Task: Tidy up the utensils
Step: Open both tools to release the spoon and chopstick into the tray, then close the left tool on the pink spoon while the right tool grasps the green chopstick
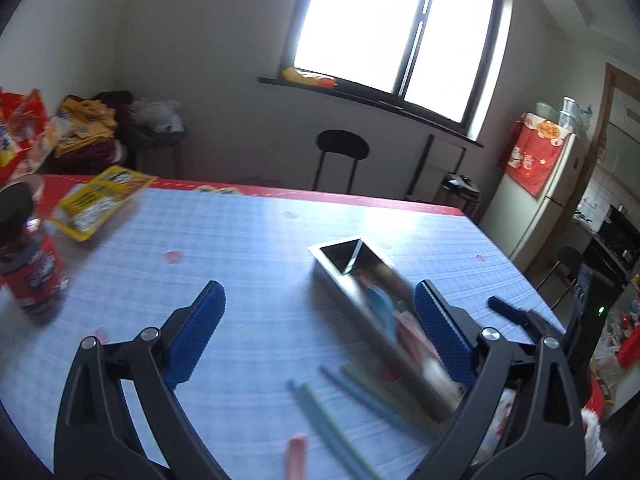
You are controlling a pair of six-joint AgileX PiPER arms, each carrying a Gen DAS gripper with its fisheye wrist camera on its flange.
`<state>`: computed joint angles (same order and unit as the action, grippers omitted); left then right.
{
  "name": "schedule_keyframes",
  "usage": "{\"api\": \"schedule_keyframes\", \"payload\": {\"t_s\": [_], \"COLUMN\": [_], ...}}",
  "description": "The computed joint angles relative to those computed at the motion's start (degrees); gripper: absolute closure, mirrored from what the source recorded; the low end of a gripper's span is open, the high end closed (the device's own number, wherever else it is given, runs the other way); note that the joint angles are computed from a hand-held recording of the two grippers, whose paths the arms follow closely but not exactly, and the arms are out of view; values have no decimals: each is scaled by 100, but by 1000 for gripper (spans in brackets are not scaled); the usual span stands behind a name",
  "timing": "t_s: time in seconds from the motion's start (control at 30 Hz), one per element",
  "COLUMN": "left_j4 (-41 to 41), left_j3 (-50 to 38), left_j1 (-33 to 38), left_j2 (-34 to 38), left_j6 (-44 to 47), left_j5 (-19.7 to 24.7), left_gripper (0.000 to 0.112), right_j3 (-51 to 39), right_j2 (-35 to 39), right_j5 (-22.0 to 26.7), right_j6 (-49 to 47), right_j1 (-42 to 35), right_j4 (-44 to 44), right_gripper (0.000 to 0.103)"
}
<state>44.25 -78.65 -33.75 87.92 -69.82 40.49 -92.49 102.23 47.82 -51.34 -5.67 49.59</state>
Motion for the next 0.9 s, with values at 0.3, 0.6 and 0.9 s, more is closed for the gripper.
{"api": "schedule_keyframes", "payload": {"t_s": [0.3, 0.6, 0.9], "left_j4": [99, 298, -120], "left_j3": [1630, 2789, 3395], "left_j1": [-609, -1165, -1030], "left_j2": [-1308, -1724, -1976], "left_j6": [9, -305, -110], "left_j5": [408, 251, -246], "left_gripper": [19, 36, 65], "right_j3": [836, 1840, 2221], "right_j2": [-971, -1769, -1987], "right_j5": [505, 1060, 628], "right_j6": [-326, 28, 680], "right_j1": [-157, 239, 1549], "right_j4": [-5, -846, -2101], "right_gripper": [11, 51, 85]}}
